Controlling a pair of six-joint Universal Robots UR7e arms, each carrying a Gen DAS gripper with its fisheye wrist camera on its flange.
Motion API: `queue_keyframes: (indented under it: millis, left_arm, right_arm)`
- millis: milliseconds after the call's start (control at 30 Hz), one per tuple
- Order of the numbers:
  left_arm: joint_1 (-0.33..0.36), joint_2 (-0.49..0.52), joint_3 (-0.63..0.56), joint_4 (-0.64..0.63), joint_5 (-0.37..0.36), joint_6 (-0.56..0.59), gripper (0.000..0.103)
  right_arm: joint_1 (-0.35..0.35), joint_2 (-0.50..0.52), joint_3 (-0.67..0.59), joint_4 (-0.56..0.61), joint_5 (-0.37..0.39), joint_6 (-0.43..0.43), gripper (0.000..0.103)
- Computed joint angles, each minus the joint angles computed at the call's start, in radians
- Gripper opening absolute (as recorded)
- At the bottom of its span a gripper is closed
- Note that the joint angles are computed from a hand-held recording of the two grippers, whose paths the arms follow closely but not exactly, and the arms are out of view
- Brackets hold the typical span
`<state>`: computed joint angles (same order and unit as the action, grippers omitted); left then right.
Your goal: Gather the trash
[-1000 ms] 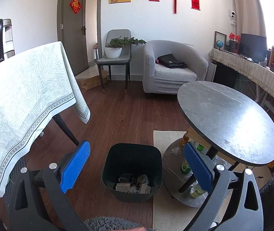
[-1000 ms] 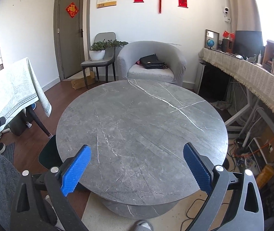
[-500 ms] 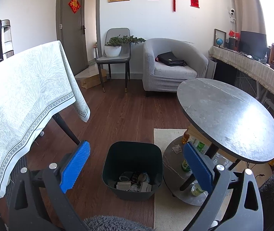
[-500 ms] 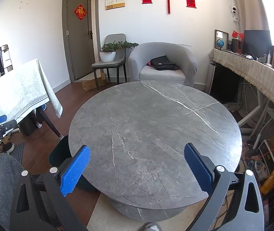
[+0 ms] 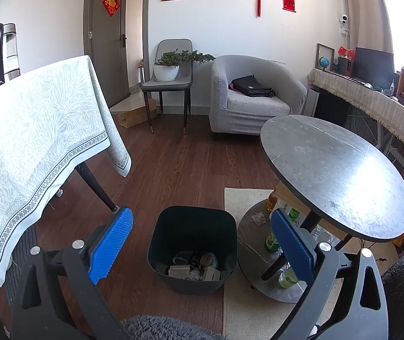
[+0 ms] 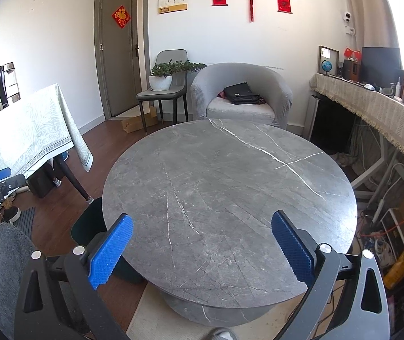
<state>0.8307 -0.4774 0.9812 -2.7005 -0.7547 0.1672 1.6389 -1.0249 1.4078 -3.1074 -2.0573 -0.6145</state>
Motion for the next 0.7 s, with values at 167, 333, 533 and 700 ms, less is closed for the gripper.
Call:
queue_keyframes:
  millis: [167, 333, 533, 700]
  left_arm:
    - [0.000, 0.000, 0.000, 0.004, 0.002, -0.009, 0.100]
    - [0.001, 0.000, -0.001, 0.004, 0.002, -0.008, 0.100]
    - [0.001, 0.000, 0.000, 0.003, 0.001, -0.006, 0.100]
    - [0.001, 0.000, 0.000, 0.003, 0.002, -0.007, 0.100]
  right_arm:
    - [0.000, 0.000, 0.000, -0.001, 0.000, 0.000, 0.099]
    - [0.001, 0.001, 0.000, 0.000, -0.003, -0.001, 0.099]
    - [0.002, 0.003, -0.003, 0.004, -0.012, -0.018, 0.099]
    - [0.000, 0.002, -0.003, 0.005, -0.010, -0.021, 0.099]
